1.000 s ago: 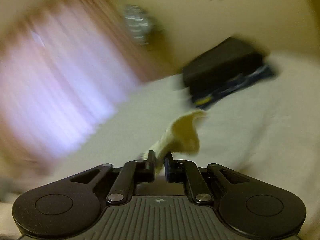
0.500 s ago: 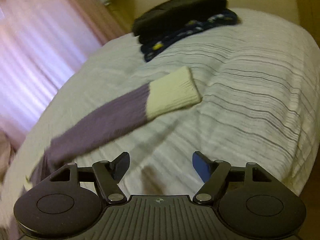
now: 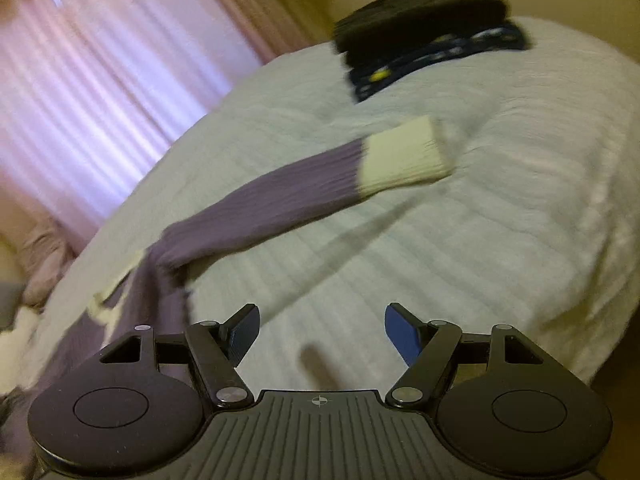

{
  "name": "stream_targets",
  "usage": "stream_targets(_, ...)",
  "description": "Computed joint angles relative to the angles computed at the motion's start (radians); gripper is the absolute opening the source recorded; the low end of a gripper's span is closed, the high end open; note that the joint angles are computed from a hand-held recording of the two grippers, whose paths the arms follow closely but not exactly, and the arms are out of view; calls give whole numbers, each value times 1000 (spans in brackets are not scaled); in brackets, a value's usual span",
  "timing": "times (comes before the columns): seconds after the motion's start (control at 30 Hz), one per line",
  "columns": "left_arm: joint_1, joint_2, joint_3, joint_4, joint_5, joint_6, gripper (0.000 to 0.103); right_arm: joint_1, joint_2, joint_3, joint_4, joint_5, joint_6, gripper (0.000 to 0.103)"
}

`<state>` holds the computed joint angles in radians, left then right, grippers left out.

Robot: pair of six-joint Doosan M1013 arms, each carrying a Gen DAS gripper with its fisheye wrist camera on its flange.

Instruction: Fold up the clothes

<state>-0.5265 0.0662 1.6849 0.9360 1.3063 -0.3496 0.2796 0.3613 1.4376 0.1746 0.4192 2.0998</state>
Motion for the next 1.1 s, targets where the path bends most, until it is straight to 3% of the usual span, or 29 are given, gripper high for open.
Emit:
stream_targets(0.07, -41, -26, 53, -21, -125, -45, 30, 2, -2, 10, 150, -5, -154, 73)
stream_targets(0.17, -102, -40, 118, -29, -429, -128, 31, -2, -5, 30, 384, 17, -385, 73)
stream_targets(0.23, -135, -27, 149, 15, -640, -231, 38, -12, -5, 45, 570, 50, -538, 73)
stream_targets(0.3, -160, -3, 164, 113, -774, -396, 40, -24, -4, 59, 733, 92, -656, 73)
stream_targets(0.37, -169, 27, 172, 250, -862, -606, 42, -35, -3, 72, 855, 135, -728, 73)
stream_targets(0.53, -161, 65, 175, 331, -896, -786, 46, -53, 3, 86, 1009, 226, -839, 73)
stream_targets(0.7, -132, 94, 194, 574, -944, -1113, 49, -41, 13, 81, 984, 257, -945, 73)
stream_targets(0.8, -107, 114, 181, 691, -979, -1225, 43, -29, 38, 61, 1005, 277, -964, 72)
stream_targets(0.83, -100, 117, 170, 686, -988, -1197, 30, -27, 50, 50, 1033, 297, -972, 67)
stream_targets(0.87, -94, 113, 161, 660, -995, -1137, 20, -25, 63, 37, 1063, 321, -980, 29)
stream_targets(0.9, -91, 105, 156, 663, -991, -1104, 9, -23, 75, 21, 1065, 340, -953, 13)
stream_targets(1.0, -103, 47, 169, 812, -915, -1124, 1, -14, 65, 8, 1036, 313, -928, 12)
stream_targets(1.07, -122, -1, 181, 833, -833, -1021, 0, -37, 32, 50, 1176, 308, -1010, 12)
stream_targets(1.1, -133, -20, 185, 780, -802, -941, 0, -50, 14, 70, 1222, 309, -1026, 11)
